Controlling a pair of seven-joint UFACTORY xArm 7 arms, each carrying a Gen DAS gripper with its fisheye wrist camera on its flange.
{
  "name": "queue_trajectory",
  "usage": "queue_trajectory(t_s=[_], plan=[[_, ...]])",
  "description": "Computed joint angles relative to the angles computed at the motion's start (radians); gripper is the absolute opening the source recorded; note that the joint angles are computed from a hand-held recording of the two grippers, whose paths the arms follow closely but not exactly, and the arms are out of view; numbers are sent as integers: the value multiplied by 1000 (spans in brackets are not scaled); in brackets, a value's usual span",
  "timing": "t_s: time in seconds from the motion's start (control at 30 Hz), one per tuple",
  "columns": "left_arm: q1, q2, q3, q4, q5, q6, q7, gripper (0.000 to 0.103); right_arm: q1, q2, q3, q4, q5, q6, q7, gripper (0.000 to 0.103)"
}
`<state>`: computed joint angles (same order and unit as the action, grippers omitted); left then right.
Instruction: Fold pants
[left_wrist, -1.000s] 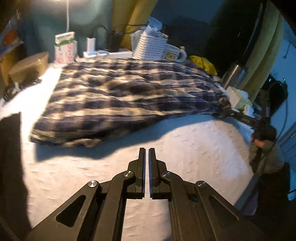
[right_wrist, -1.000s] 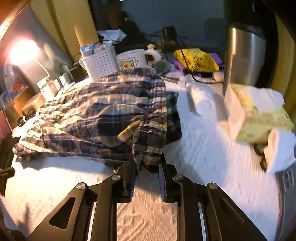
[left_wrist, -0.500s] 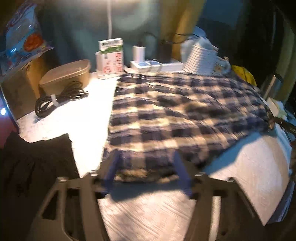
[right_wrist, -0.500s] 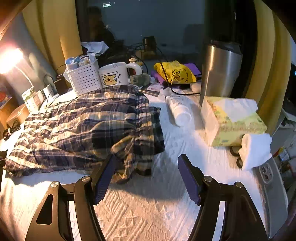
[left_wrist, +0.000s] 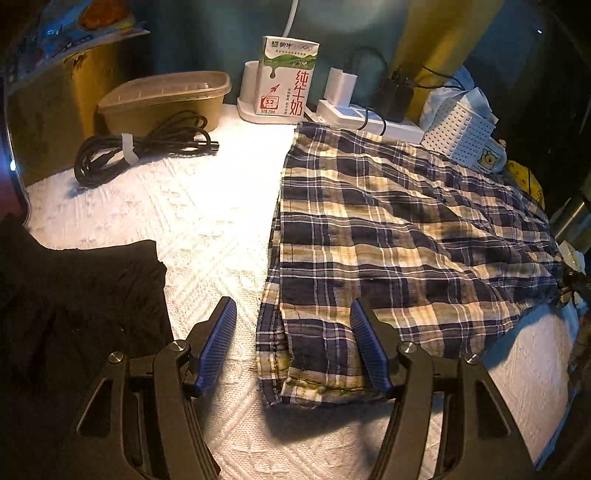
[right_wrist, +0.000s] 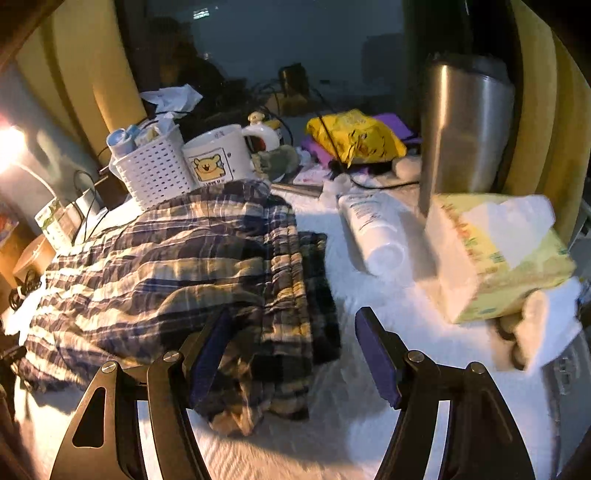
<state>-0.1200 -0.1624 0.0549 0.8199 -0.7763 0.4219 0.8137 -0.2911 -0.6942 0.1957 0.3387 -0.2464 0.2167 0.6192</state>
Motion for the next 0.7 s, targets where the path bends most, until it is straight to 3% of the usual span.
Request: queue_trajectory(t_s=[0.13, 0.17, 0.2, 0.23, 0.3, 0.33, 0.43, 0.7], plan=[[-17, 11, 6, 4, -65, -17, 97, 64, 27, 81, -3, 23, 6, -17, -13, 70], [-23, 15, 6, 3, -92, -30, 136, 64, 35, 88, -6, 28, 3, -11, -23, 53], [-25, 22, 3, 7, -103, -40, 154, 59, 33, 90, 1, 31, -6, -9, -27, 44], [-23, 27, -6, 8, -97, -63, 155, 38, 29, 90, 12, 36, -20, -2, -31, 36], [-11, 36, -15, 16, -49, -69, 120, 14, 11, 80, 41, 41, -54, 23, -32, 31], [-6, 38, -6, 30, -50, -24, 121, 7, 0, 68, 57, 41, -76, 36, -30, 30], [9, 20, -4, 26, -37, 28, 124, 6, -8, 35, 70, 36, -117, 79, -27, 29], [39, -33, 27, 18, -28, 189, 141, 6, 10, -79, 23, 11, -157, 197, -48, 29]])
